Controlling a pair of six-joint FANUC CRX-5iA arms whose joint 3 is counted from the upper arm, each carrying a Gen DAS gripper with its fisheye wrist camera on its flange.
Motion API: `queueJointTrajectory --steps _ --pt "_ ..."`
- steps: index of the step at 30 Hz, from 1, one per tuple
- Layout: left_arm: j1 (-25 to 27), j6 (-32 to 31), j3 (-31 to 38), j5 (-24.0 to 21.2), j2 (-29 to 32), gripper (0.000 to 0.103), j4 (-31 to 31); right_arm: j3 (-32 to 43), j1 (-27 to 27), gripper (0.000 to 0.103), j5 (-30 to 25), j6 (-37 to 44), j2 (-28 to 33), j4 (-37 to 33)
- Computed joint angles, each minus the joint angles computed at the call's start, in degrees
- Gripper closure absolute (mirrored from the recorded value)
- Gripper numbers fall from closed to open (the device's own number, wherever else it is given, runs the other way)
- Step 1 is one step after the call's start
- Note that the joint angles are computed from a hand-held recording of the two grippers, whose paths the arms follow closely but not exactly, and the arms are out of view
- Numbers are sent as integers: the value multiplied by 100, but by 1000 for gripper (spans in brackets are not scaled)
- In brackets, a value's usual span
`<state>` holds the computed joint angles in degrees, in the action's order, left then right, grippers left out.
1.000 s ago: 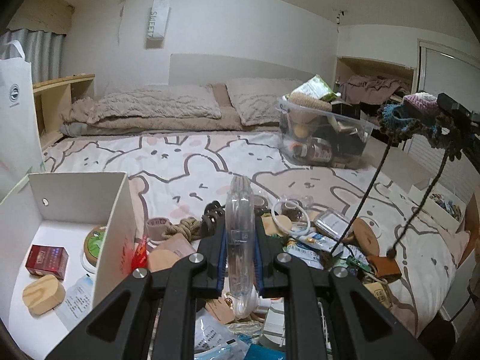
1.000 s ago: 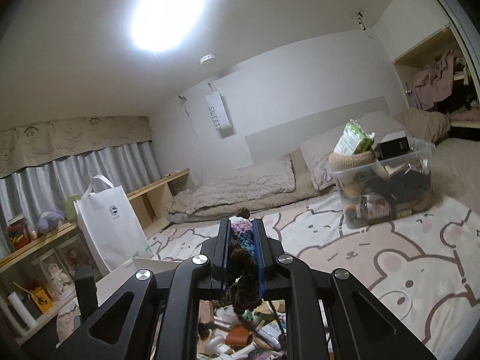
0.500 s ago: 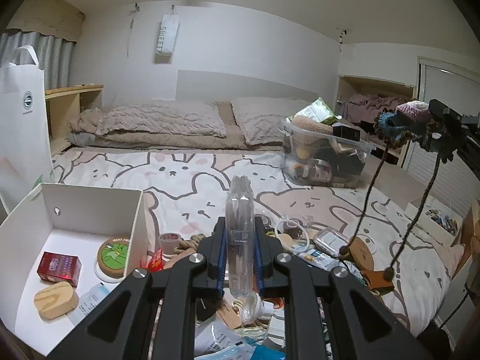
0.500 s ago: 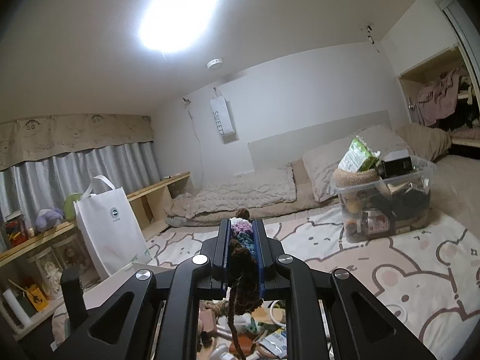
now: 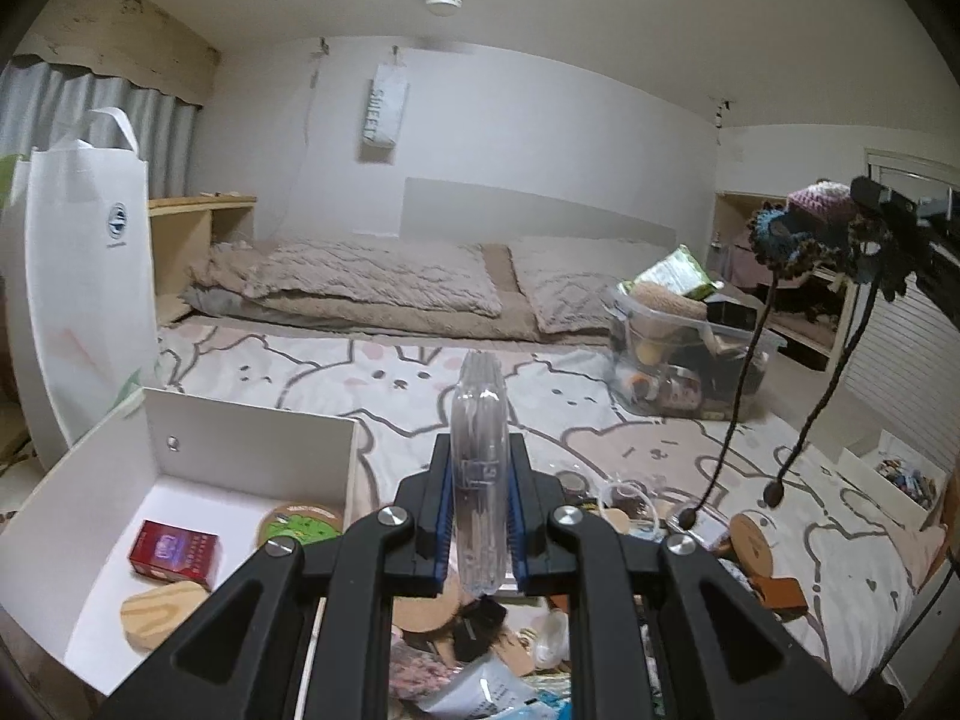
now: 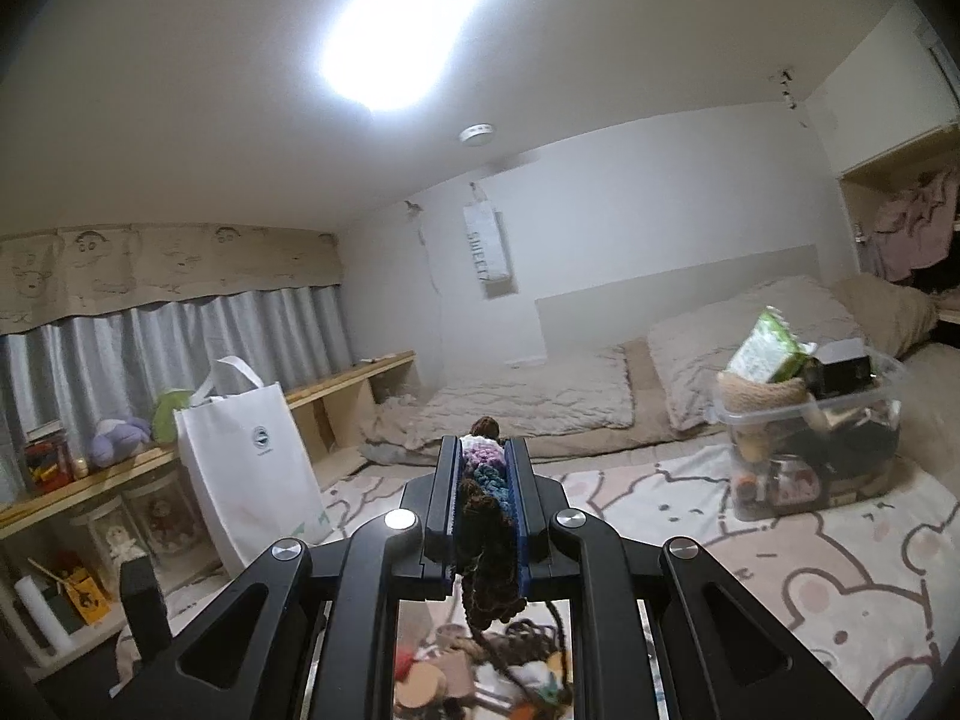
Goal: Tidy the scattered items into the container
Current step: 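Lift the clear case with the left gripper while the right lifts the knitted charm toward the box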
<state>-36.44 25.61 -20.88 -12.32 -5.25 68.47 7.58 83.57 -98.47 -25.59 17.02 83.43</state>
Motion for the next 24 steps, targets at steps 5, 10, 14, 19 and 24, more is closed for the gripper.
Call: queueJointTrajectory --steps 5,10,14,19,24 --pt "9 -458 -116 145 -80 88 648 277 -197 88 469 237 104 222" --pt "76 -843 -212 257 -169 88 1255 685 -370 88 863 555 316 395" --pt "81 -1254 -289 389 -232 88 1897 1016 -502 88 1215 781 493 485" --pt "187 -1423 -306 399 -226 88 2292 1476 -659 88 1722 1071 725 511" --pt "260 -1647 -340 396 -232 88 2688 2040 -789 88 2110 1473 1039 429"
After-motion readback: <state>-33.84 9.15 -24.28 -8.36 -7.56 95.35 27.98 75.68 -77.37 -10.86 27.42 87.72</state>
